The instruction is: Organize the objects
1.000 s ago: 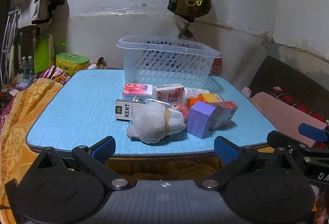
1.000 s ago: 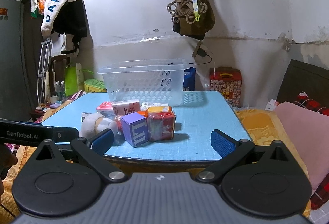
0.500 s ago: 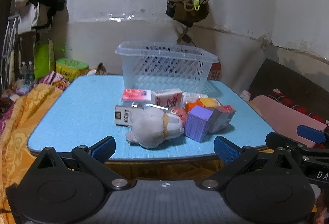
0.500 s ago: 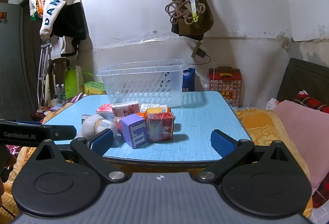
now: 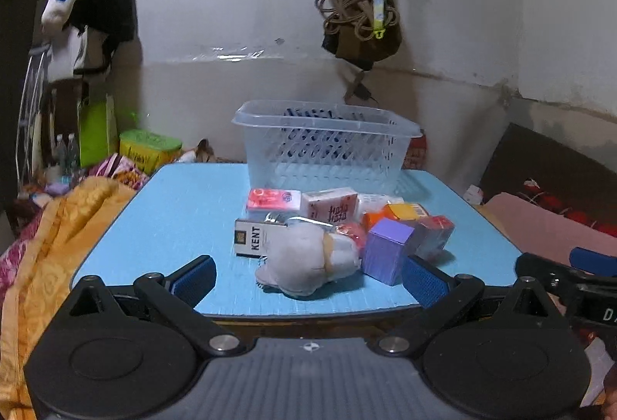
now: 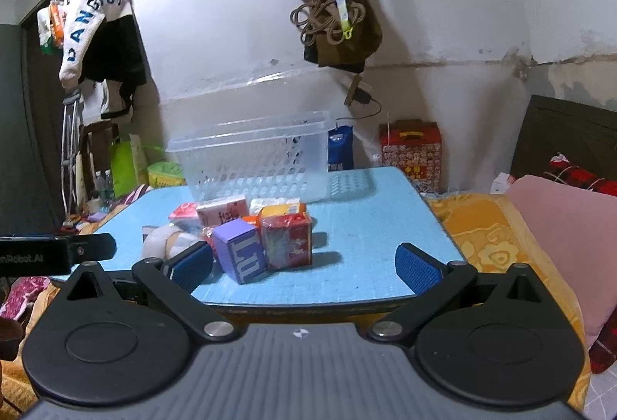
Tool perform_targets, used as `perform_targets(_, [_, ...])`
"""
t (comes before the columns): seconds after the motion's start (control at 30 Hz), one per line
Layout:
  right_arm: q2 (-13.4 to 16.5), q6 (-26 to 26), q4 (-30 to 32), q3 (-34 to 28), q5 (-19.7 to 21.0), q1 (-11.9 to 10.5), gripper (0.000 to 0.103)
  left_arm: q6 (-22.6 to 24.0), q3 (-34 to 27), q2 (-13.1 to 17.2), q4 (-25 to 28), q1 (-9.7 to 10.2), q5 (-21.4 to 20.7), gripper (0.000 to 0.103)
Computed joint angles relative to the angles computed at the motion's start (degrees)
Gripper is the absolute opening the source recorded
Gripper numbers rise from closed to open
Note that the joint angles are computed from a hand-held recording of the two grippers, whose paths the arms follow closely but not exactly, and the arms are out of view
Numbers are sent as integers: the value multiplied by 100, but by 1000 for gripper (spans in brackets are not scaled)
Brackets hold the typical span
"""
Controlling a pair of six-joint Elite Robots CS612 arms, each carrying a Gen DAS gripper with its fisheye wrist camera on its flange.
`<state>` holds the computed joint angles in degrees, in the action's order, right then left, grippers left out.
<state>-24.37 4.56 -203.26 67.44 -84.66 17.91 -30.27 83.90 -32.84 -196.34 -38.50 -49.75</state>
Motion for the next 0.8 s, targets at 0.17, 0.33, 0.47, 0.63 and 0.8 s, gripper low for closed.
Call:
perform_targets(0.17, [9, 8, -70, 3, 63, -12, 103, -199, 57, -5, -123, 18, -113, 103])
perform_targets(0.33, [1, 17, -23, 12, 236, -43, 103, -175, 56, 20, -208, 3, -83, 103])
perform_targets(0.47, [-5, -15, 6, 18, 423, -60, 103, -72, 28, 41, -185, -11, -54, 103])
perform_targets(0.63, [-13, -33, -51, 48, 299, -40, 103, 166, 37, 56, -323, -46, -42, 103])
perform_targets(0.8, [-35, -40, -87, 92, 269, -42, 103, 308, 56, 55, -412, -62, -51, 102])
